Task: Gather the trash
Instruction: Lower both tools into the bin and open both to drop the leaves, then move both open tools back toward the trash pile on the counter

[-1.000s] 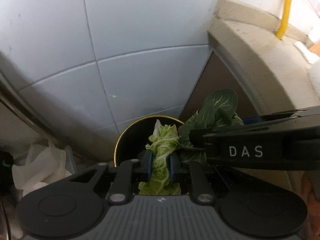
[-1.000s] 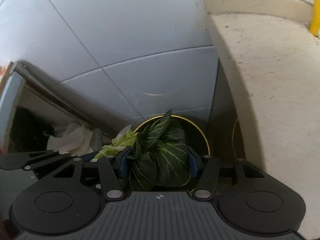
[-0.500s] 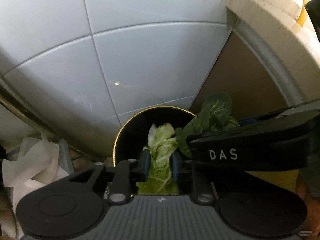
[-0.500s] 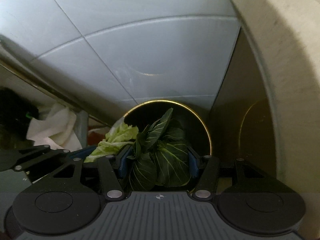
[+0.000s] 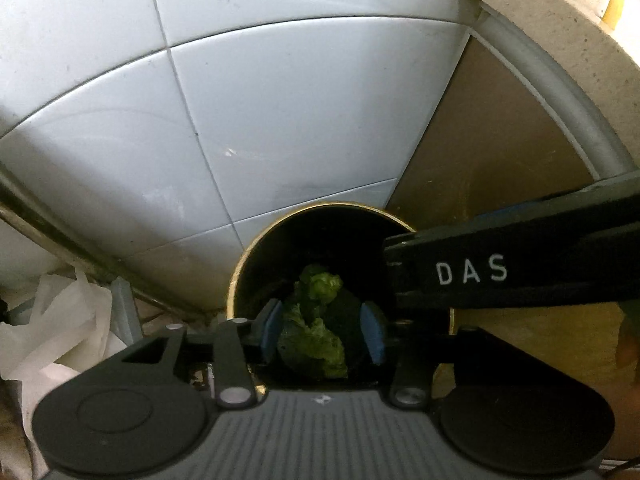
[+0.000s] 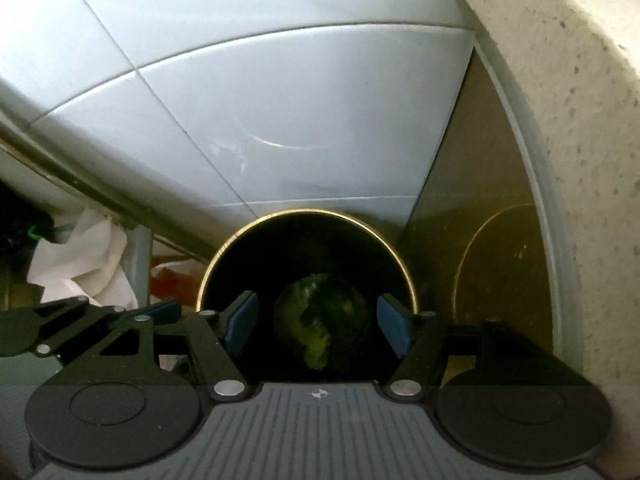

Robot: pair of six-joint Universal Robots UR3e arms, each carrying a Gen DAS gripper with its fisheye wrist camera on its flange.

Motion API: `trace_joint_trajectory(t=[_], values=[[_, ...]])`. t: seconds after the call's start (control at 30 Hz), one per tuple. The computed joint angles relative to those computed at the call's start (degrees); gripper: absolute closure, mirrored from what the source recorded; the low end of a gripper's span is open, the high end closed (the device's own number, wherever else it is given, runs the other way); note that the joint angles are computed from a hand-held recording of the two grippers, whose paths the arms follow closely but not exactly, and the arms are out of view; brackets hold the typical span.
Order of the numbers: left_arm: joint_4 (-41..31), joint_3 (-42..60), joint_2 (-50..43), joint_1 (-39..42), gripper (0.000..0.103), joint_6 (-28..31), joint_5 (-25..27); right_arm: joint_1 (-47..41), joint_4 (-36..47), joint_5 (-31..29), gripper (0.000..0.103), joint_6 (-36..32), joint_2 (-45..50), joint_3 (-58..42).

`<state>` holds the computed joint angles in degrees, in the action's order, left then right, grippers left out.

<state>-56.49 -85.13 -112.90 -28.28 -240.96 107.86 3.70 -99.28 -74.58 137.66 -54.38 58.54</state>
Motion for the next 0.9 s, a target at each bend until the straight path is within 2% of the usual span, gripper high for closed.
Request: trace_joint_trajectory(t=[0.23, 0.63, 0.9], values=[[-2.25, 1.75, 0.39, -0.63, 0.059, -1.00, 1.38, -0.76, -0.46, 1.27, 0.030, -0.44, -0.49, 0.05], [-3.19, -1.58, 8.84, -1.95, 0.058, -8.90, 1.68, -2.18, 2.18, 5.96, 0.029, -0.10, -3.57, -1.05], [-7.04, 0.36, 12.35, -4.61, 0.058, -11.50, 4.24, -6.00, 9.55, 10.77, 0.029, -1.16, -8.25, -2.74]])
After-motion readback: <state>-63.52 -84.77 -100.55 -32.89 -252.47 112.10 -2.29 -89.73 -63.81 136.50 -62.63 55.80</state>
